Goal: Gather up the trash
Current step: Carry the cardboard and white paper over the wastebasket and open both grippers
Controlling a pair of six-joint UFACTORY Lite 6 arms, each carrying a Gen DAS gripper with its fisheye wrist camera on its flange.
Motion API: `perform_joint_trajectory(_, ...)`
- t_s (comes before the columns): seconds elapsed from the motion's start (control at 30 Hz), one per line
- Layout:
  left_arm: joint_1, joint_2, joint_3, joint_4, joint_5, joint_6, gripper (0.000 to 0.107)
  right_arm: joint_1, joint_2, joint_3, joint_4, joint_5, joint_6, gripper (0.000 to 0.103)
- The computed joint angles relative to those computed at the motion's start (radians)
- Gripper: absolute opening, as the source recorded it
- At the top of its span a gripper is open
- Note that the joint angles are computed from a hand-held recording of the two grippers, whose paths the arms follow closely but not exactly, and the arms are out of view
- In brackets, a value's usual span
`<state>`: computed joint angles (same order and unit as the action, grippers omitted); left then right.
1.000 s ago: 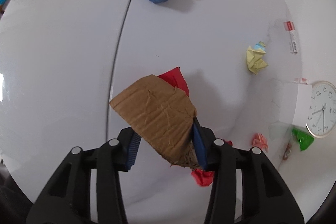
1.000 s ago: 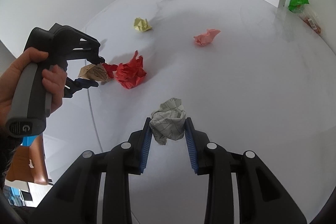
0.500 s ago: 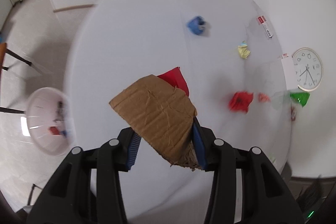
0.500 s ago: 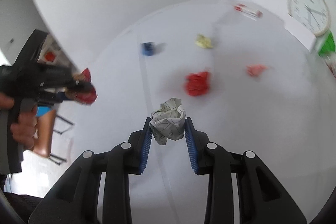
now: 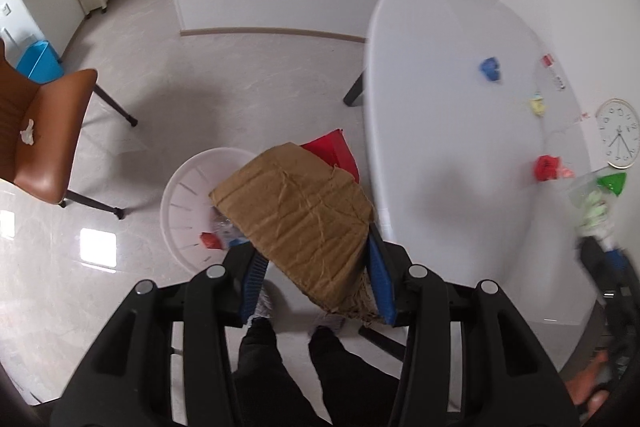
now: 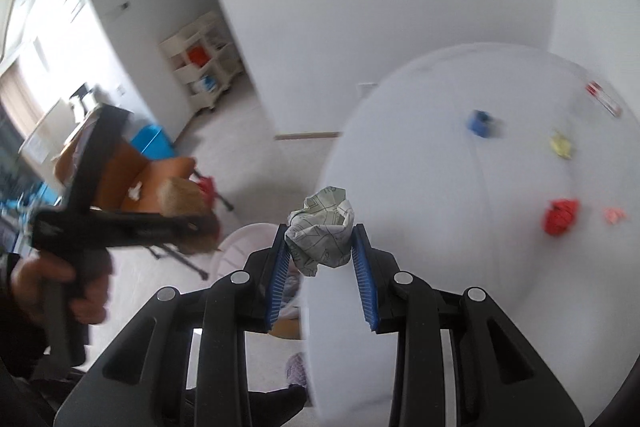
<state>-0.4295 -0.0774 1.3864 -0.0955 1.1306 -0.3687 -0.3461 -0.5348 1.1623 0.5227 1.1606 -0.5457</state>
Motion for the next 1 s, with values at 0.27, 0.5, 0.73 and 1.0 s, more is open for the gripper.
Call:
perform_joint_trajectory(0.27, 0.245, 0.085, -0.418, -0.132, -0.35, 0.409, 0.068, 0.509, 0.088, 0.012, -0.279, -0.169, 0.455, 0.033)
perform_joint_trajectory(0.5, 0.346, 0.343, -0.47, -0.219, -0.527, 0.571, 0.09, 0.709, 0.163, 0.029, -0.414, -0.184, 0.69, 0.033)
perform_joint_trajectory(0.73, 0.467, 0.081, -0.529, -0.182, -0.459, 0.587, 0.091, 0.822, 0.241, 0.044, -0.472, -0.226, 0.764, 0.033)
perform_joint_trajectory(1.0, 0.741, -0.22, -0.461, -0.078, -0.242, 0.584, 0.095, 0.895, 0.526, 0.024, -0.447, -0.439, 0.698, 0.033)
